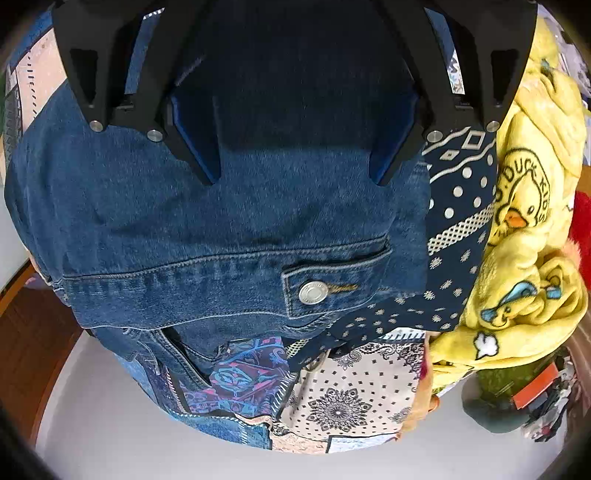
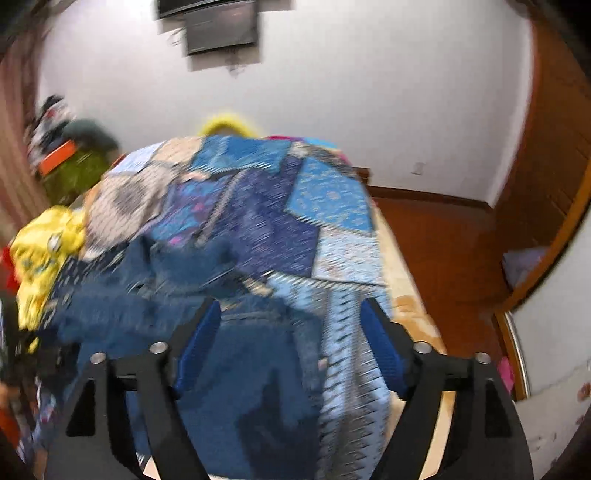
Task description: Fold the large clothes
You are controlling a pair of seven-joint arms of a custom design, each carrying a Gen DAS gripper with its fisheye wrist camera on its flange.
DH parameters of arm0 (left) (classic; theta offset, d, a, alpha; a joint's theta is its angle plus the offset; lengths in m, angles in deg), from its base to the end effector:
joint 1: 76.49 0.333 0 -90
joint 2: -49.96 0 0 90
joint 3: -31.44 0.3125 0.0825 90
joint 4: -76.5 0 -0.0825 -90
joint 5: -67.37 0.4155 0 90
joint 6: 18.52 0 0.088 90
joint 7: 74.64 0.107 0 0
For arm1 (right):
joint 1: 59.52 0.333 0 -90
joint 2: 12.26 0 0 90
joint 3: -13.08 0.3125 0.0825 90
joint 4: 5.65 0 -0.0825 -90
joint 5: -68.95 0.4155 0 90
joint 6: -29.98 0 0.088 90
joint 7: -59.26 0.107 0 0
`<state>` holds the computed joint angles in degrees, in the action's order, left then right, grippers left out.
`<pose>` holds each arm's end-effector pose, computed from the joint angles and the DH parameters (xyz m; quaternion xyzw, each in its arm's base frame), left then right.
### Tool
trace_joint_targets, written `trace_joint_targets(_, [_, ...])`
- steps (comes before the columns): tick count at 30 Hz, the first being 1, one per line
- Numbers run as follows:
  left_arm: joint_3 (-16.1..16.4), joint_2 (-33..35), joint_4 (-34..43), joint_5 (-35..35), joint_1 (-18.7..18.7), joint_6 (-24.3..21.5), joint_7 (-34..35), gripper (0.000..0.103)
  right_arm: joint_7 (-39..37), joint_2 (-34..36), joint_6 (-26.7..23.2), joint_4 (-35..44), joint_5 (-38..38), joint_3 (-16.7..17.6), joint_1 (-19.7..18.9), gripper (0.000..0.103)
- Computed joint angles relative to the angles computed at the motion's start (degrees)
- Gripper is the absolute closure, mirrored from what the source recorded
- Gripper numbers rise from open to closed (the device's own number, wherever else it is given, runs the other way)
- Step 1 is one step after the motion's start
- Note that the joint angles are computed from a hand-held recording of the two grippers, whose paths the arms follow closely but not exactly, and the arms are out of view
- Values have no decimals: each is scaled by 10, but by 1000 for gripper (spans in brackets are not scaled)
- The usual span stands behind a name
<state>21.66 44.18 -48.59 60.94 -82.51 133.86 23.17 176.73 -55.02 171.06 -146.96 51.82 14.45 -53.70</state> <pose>0.5638 -0.1583 0.4781 -0.5563 0.7804 -0.2343 0.1630 0.4053 0.0536 0.6187 -0.5870 0.7132 -0.2881 0.2526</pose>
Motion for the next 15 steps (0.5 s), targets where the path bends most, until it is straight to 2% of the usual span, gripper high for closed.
trace_joint_targets(3, [-6,-28,-42,41,5,46,-4,17,-10,6,1,-16,28,0,36,24])
trace_joint_targets(4, [-12,-38,-57,67,11,61,-13,15,-9,13,1,-20,39,2,47,19])
trace_joint_targets(7, [-17,-70,-104,105,22,106,-13,11,-16,24,11,-39,66,2,77,18])
trace_joint_targets(9, [-9,-88,-131,90,19,134,3,8,-22,39,4,-42,67,9,85,18])
trace_joint_targets(11, [-2,-100,-146,66,17,141,17,1,-28,55,-10,-39,56,17,85,18])
trace_joint_targets(15, [-16,-126,-179,71,48,148,-3,0,-24,54,-26,-54,32,22,71,18])
